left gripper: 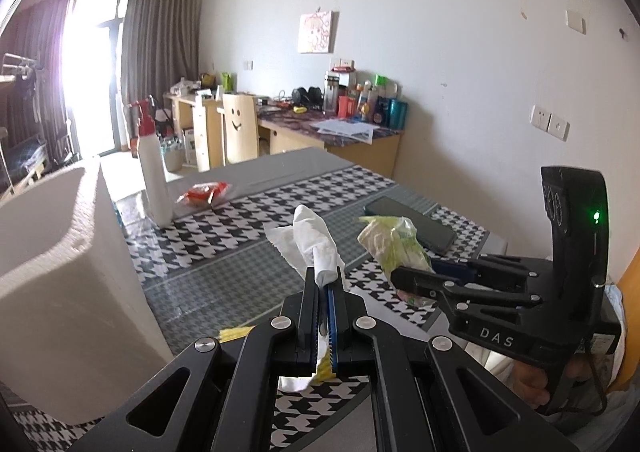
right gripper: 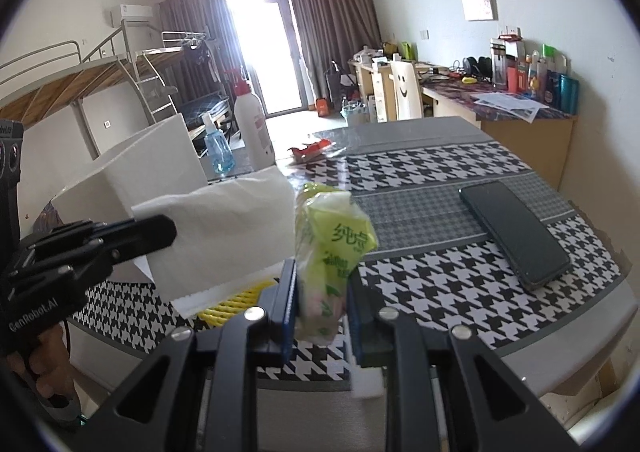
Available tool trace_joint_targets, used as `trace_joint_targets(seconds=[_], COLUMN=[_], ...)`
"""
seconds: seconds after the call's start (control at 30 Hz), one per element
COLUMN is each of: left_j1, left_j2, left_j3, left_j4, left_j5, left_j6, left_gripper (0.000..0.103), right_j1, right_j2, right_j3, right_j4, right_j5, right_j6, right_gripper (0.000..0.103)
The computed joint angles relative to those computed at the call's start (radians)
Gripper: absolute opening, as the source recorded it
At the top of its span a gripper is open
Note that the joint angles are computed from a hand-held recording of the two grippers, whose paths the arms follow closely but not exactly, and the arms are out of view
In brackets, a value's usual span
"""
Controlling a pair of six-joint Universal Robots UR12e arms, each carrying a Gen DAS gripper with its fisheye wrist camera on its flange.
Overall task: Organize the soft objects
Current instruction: 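Carry the tissue in left tool and bag in right tool over the foam box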
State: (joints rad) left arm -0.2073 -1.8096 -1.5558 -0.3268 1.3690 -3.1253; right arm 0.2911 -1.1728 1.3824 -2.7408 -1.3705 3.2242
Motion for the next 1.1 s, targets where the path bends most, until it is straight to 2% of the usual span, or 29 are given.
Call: trace_joint_targets(seconds=[0.2,0.4,1.1], left_j1=[0.006,0.004,0.010], left_j2=[0.016,0.022,0.032], left_j3=[-0.008,-0.012,-0.023], left_j4=[0.040,0.073,0.099], left_j5=[0.001,0.033,0.099], left_j6=[-0.004,-0.006,-0.017], left_gripper=[0.004,0.004,0.004], right_j1=[0.006,0.009,0.027], right_j2=[0.001,0.001,0.010], right_j3=[-0.007,-0.015,-0.042], right_j4=[-0.008,-0.018,-0.060], right_j5=[-0.002,-0.005,0.004], right_j6=[-0.012,-0.018,-0.053], right_gripper=[0.026,0.026,0.026])
